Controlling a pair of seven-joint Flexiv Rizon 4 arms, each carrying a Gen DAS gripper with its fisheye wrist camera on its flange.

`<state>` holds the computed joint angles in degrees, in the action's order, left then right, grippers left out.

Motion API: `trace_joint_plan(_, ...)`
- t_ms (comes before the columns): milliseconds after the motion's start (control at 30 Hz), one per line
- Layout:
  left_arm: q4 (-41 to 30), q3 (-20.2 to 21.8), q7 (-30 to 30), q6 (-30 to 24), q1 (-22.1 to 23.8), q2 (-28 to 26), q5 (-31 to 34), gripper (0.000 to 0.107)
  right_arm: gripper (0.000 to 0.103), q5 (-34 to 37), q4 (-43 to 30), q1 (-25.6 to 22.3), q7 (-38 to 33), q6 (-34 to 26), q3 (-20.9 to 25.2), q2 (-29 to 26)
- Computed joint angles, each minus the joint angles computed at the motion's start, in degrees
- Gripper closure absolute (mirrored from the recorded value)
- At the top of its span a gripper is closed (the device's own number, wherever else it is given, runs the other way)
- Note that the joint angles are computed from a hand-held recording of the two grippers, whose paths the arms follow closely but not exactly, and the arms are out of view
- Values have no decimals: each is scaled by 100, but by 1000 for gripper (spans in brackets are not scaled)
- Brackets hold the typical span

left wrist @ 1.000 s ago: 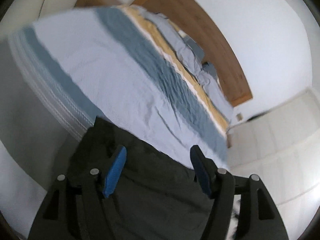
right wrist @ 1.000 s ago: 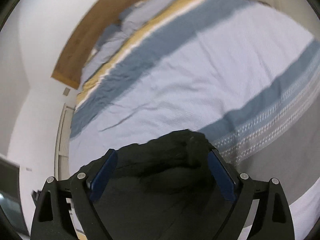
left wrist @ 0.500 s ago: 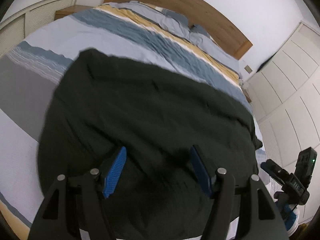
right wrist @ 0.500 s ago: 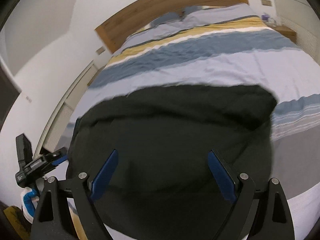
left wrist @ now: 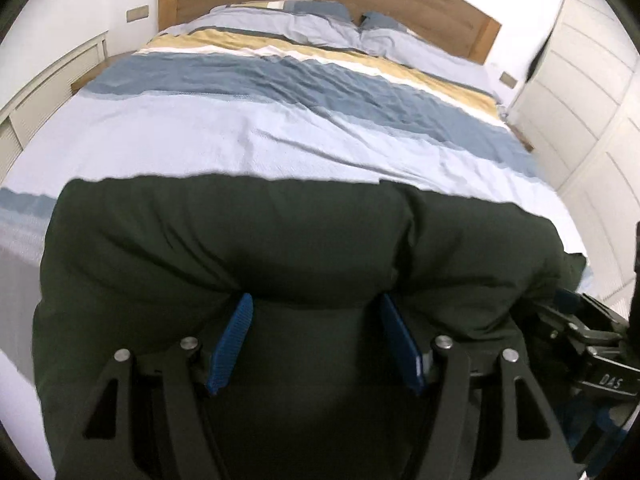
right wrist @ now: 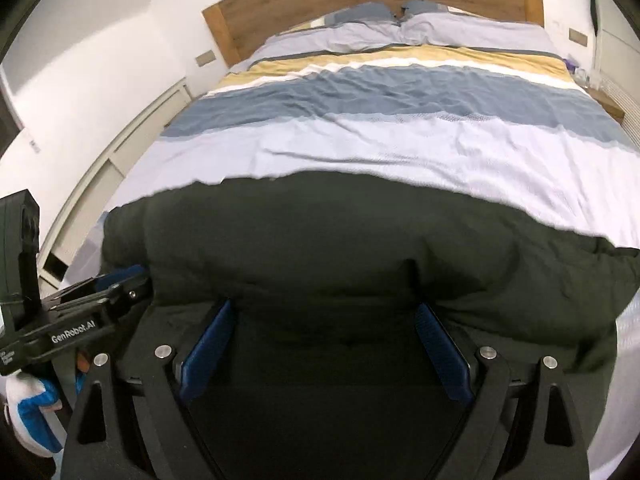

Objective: Fold large clothes

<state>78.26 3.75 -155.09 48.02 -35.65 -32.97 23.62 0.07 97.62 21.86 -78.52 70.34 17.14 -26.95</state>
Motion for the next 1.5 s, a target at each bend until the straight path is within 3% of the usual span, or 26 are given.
trace_joint_plan(300, -1538, -44, 894, -1001, 473, -1120, -641, 33, 12, -112, -1533, 42, 368, -931, -286, -1107)
trace_joint_plan(633, -2071, 39, 1181, -1281, 575, -1668, -1028, 25, 7, -75, -2360, 43, 483, -1234, -350, -1900)
trace_joint_plan(833, -1867, 222, 1050, -1417, 340, -1351, -807, 23, 7, 7, -2225, -12, 410, -1313, -314, -1700)
trace_joint_plan(1033, -1368, 470, 385, -1551, -270, -668, 158, 24, 7, -427, -1106, 103, 430, -529, -603, -842)
trace_joint_plan(1200, -1037, 266, 72, -1608, -496, -347, 626, 23, 7, -9, -406, -321, -216, -1, 93, -251)
trace_joint_plan(1267, -1093, 188, 152, -1784, -545, -376, 752, 23, 7, 160, -242, -375, -520, 29, 304, -169)
trace_joint_plan(1367, -1089, 122, 158, -1937, -582, -382, 854, 23, 7, -91, -64, -47, -417, -13, -2, -186)
trace_joint_plan(1500, -1058, 62, 134, -1964, -575, -398, 911, 23, 5, -176, 13, 46, -220, 24, -137, -293)
